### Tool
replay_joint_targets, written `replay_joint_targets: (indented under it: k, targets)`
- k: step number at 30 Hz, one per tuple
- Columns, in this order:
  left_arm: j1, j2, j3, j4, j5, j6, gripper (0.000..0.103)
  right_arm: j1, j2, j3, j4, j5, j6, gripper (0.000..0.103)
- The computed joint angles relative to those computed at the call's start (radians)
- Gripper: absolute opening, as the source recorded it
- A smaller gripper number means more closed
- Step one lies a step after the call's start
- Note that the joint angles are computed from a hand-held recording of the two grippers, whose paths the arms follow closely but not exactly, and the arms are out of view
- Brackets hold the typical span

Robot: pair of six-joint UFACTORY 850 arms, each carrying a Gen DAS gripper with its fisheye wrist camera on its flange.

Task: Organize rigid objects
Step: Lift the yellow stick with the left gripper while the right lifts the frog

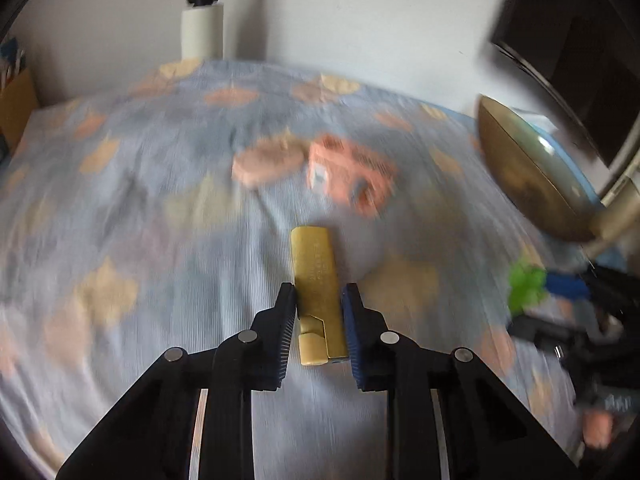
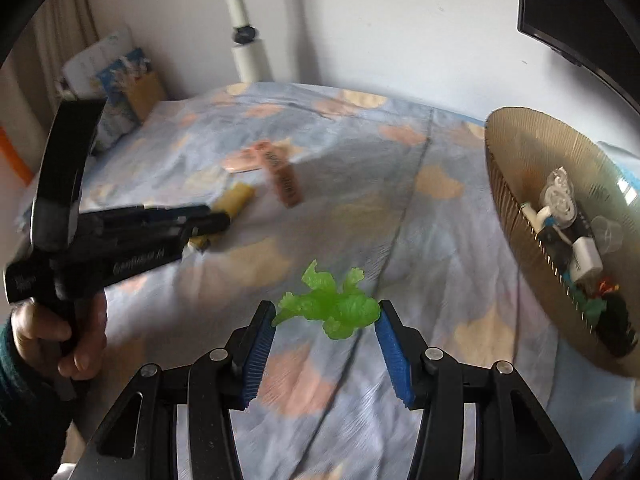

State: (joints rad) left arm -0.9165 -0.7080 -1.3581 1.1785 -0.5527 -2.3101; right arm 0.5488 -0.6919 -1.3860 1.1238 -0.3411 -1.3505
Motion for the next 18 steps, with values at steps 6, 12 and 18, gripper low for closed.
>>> replay_joint_targets:
  k: [6, 12, 18]
  targets:
    - [-0.076, 0.052, 0.089, 0.076, 0.002, -0.147, 0.021, 0.033, 0.053, 0.104, 0.090, 0.015, -0.172, 0.050]
    - [-0.103, 0.069, 0.114, 0.077, -0.003, -0.170, 0.026, 0.059, 0.044, 0.123, -0.080, 0.015, -0.102, 0.051]
    - [-0.111, 0.055, 0.092, 0.053, -0.030, -0.141, 0.039, 0.025, 0.070, 0.154, -0.040, -0.009, -0.112, 0.068]
